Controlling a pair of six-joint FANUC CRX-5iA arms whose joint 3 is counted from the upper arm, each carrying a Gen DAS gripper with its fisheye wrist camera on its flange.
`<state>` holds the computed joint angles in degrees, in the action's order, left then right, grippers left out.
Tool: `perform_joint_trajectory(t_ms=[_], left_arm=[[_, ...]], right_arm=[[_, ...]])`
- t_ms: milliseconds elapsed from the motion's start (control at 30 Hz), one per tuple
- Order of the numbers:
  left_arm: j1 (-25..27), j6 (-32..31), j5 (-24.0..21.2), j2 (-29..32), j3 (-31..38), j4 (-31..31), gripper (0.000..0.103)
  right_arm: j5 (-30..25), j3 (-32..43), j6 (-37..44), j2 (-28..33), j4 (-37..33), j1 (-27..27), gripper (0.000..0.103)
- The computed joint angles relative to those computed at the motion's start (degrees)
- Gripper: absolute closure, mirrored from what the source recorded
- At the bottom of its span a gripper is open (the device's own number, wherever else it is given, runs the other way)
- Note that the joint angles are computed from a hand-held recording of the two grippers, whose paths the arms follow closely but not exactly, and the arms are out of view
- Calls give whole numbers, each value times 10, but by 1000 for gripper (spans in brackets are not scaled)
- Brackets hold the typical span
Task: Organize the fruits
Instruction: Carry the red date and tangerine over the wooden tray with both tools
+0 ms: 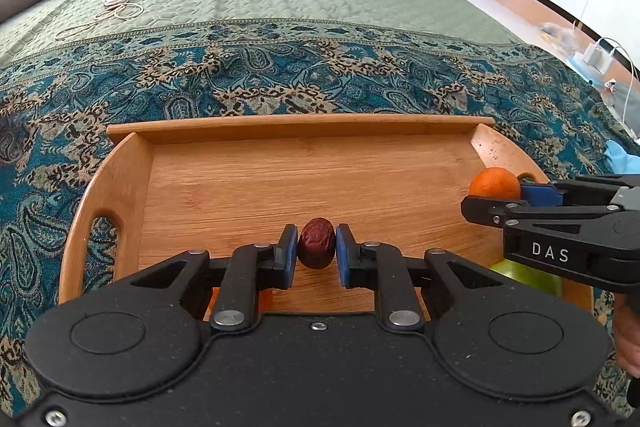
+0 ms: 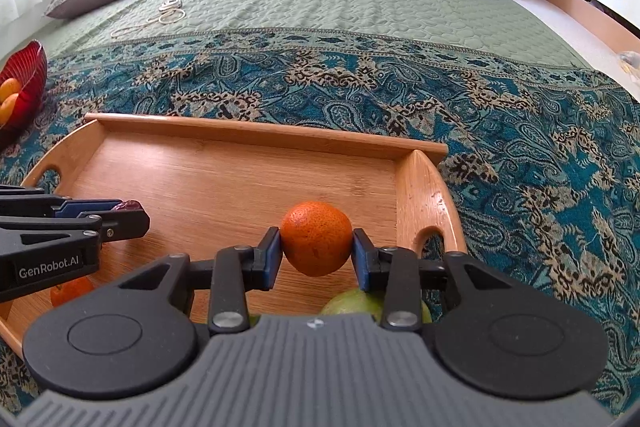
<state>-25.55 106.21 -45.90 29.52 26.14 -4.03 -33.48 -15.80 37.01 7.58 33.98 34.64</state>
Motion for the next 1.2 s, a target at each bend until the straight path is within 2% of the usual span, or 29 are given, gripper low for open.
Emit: perform_joint_trajectory(t_ms=[333,1000,1200], left_arm=[[0,3,3,-1,-6,-3,84],[-3,-5,5,-1,-9,-1,84],[-2,3,4,-10,-13,-5,84]], right_arm=[[-30,39,61,17,-58,0,61],[-34,46,59,23,-71,1,61],[-21,39,57,11,-82,2,55]])
